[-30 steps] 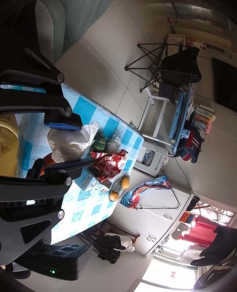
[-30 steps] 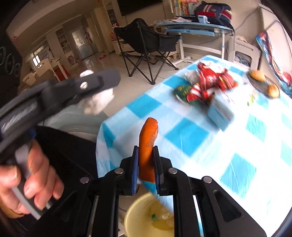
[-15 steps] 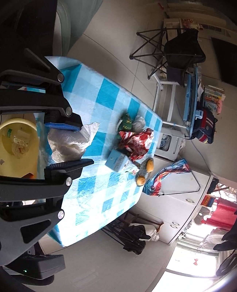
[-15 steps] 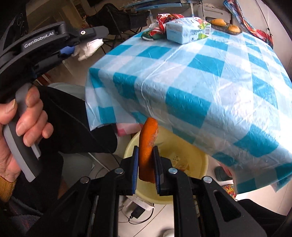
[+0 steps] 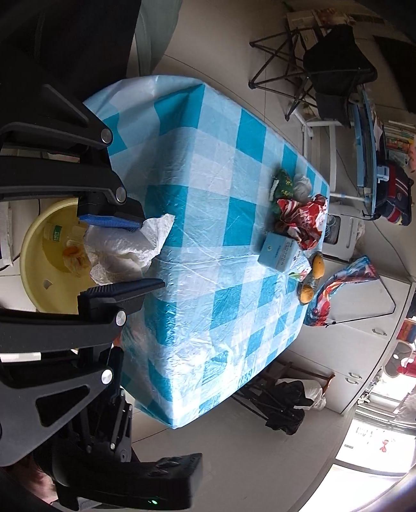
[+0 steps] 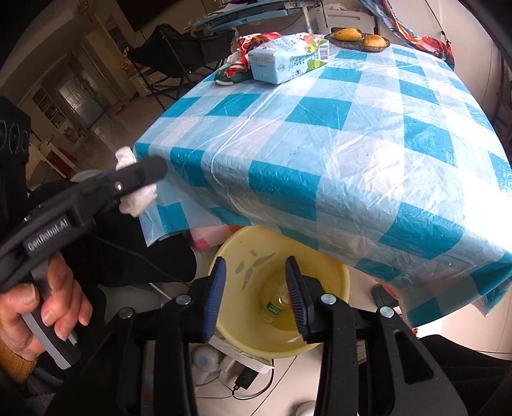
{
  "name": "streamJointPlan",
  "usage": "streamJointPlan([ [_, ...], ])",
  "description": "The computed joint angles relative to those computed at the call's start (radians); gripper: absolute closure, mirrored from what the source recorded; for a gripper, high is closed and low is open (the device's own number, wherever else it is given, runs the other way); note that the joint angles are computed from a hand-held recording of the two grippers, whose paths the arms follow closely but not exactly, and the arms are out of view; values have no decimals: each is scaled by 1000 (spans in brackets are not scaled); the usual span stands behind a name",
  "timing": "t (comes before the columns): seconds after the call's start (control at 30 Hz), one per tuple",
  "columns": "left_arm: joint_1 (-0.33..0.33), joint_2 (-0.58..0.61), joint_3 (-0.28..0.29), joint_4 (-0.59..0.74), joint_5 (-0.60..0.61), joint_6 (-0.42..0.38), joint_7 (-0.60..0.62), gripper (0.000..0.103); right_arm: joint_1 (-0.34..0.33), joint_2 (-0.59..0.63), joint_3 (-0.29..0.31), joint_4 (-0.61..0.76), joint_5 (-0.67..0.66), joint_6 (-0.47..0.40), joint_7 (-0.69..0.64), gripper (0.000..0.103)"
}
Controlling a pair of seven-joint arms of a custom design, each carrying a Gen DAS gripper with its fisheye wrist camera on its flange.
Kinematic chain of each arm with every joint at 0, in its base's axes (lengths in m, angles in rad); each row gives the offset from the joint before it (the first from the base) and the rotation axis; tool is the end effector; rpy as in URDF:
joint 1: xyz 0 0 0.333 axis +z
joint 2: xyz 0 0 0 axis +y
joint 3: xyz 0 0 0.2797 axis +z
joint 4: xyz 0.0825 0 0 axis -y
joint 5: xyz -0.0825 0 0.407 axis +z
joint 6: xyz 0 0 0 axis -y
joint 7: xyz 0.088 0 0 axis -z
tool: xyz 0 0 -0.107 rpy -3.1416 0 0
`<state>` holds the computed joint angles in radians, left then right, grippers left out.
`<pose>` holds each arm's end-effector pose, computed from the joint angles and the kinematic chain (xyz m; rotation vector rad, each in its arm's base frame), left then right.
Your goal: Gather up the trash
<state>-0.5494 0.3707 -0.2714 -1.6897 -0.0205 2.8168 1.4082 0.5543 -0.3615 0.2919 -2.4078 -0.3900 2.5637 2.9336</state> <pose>0.5027 -0.5049 0.4360 -1.3253 2.4656 -1.1264 0.3305 0.3868 0.4520 -1.5803 1.9989 -0.2932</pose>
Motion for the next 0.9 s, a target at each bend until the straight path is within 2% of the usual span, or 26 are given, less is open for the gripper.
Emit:
streamJointPlan([
  [0.13,3,28,-20,34,-8,-55,50,76,-60,-73,55,-39,-116,-5,157,51],
  [0.2,13,65,-45,84,-35,-137,107,75,-89,-114,74,-69,-172,14,240,47],
  [0.27,-9,105,-35,139,-18,-230,125,71,-120,-148,102,-83,-228,-2,319,40],
  [0.33,-26,126,-26,165,-6,-261,126,64,-140,-175,120,-92,-276,-22,378,38],
  [0.4,-46,125,-9,162,17,-229,107,52,-155,-196,127,-101,-310,-34,430,34],
  [0.47,-72,101,24,124,68,-147,61,38,-161,-213,128,-111,-334,-45,472,32],
  [0.53,-103,81,65,95,133,-83,-10,30,-165,-215,128,-113,-352,-47,502,31],
  [0.67,-113,55,98,67,201,-22,-105,26,-152,-201,123,-102,-366,-70,511,28],
  [0.9,-111,29,121,39,273,18,-227,22,-124,-179,119,-79,-381,-114,489,25],
])
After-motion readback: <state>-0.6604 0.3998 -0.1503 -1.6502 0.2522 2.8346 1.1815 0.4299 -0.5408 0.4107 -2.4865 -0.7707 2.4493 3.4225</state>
